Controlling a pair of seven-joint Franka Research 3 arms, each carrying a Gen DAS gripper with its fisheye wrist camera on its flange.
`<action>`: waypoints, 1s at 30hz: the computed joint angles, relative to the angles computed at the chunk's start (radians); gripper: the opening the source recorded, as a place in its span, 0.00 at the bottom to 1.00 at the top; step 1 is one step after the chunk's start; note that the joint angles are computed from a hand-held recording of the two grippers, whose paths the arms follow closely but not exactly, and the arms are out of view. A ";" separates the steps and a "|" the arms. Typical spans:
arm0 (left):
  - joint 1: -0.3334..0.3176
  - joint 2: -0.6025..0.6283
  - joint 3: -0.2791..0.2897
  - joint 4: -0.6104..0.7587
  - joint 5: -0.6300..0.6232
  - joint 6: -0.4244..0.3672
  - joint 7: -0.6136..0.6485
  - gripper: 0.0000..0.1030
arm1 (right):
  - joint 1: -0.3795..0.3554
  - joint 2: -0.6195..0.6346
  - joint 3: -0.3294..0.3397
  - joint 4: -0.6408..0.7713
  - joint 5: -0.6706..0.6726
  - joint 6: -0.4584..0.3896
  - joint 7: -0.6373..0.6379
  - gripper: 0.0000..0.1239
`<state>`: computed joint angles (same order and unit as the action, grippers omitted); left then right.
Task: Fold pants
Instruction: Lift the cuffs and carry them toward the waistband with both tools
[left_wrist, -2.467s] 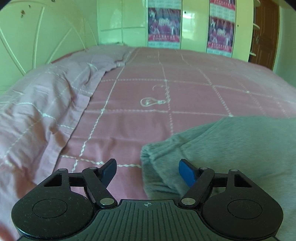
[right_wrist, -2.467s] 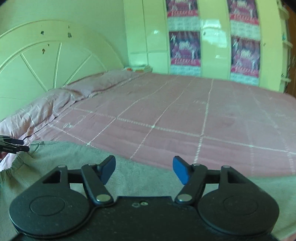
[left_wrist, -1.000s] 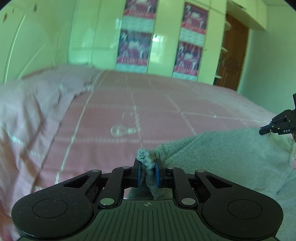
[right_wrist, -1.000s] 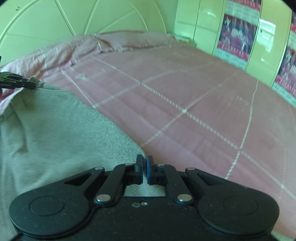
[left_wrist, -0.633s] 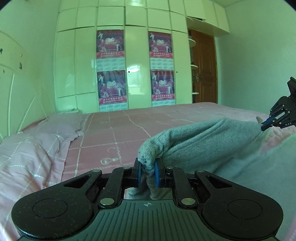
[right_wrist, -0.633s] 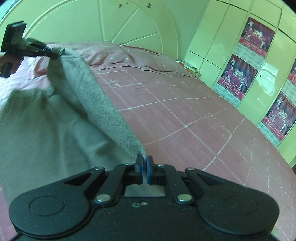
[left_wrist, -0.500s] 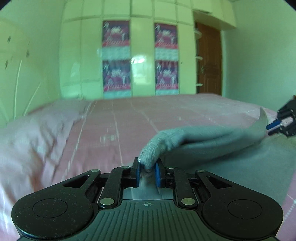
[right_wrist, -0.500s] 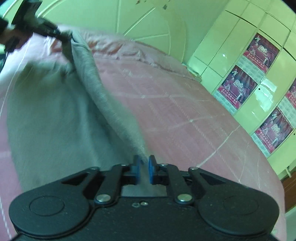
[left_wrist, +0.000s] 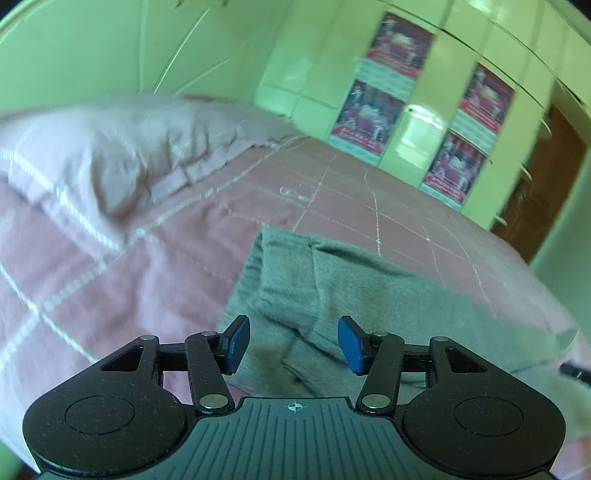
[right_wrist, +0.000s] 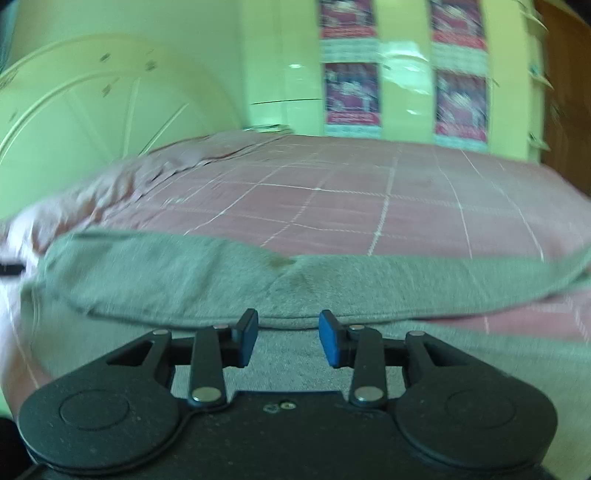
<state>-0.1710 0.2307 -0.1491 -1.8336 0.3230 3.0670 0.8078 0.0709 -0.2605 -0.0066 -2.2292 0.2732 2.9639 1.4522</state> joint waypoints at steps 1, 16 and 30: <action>-0.011 0.017 0.000 0.019 -0.015 -0.016 -0.030 0.51 | 0.003 0.012 -0.006 0.005 0.038 0.003 0.038 0.22; 0.002 0.220 -0.075 0.120 -0.259 0.151 -0.358 0.50 | 0.089 0.189 -0.130 0.146 0.999 -0.036 -0.123 0.22; -0.110 0.382 0.027 0.357 -0.228 0.131 -0.520 0.50 | 0.000 0.204 -0.059 0.162 1.166 -0.069 -0.161 0.19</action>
<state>-0.2810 0.6122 -0.1221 -1.4765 0.0947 3.1984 0.2874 0.0707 -0.0566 -0.0652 -2.0673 1.4388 2.8951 1.2908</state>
